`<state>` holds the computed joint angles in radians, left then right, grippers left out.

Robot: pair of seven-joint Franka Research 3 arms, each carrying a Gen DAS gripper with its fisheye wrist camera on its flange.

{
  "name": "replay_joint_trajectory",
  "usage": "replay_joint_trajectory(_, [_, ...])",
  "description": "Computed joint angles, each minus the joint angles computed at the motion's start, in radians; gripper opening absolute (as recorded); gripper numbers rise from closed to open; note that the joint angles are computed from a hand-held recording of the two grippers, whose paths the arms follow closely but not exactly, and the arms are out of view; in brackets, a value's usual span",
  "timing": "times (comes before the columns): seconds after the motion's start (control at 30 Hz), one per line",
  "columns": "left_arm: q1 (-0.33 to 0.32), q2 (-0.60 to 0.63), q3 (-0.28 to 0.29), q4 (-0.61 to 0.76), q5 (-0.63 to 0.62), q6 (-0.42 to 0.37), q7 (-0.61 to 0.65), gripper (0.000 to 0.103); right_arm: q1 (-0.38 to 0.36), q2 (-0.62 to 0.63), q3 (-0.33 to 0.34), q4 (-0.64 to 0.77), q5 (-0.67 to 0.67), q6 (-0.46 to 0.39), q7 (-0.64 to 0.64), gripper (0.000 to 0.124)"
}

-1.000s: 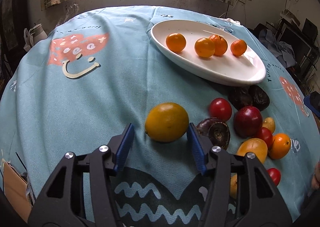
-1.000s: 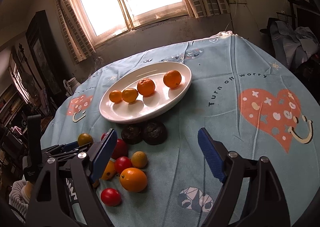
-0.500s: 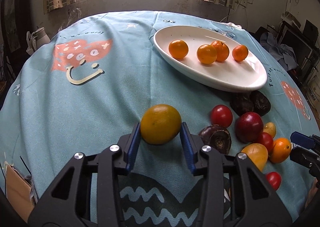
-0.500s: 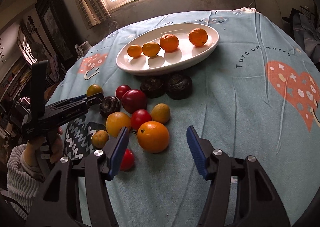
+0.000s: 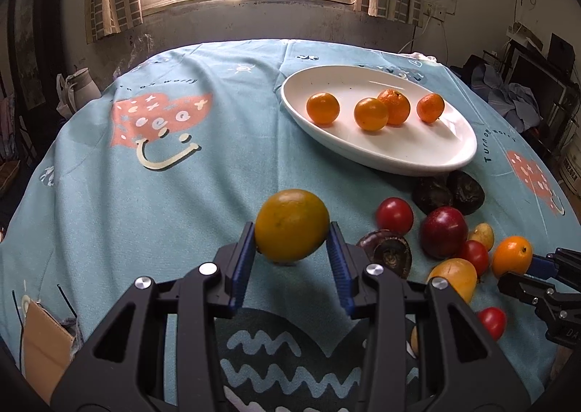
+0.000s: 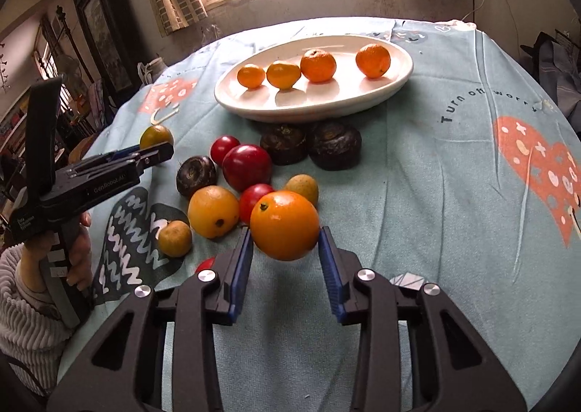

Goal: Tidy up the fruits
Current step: 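Grasp a yellow citrus with the left tool while the right tool grasps an orange, then place both held fruits on the white plate and open both tools, then grasp the dark purple round fruit with the left tool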

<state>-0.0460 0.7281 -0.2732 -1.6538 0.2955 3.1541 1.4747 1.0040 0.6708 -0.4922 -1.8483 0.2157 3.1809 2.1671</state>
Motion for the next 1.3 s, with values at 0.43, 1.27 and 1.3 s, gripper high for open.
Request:
replay_joint_trajectory(0.43, [-0.049,0.078,-0.058,0.213,-0.008,-0.079,0.030,0.040,0.024,0.027,-0.146,0.090,0.135,-0.006,-0.008,0.037])
replay_joint_trajectory(1.27, [-0.091,-0.007,0.082,0.030,-0.039,-0.006,-0.031,0.079,0.057,0.044,-0.135,0.009,0.209,0.114,0.048,0.067])
replay_joint_trajectory(1.3, [-0.108,-0.025,0.108,-0.004,-0.022,0.021,-0.044,0.081,0.068,0.044,-0.141,0.002,0.226,0.118,0.040,0.067])
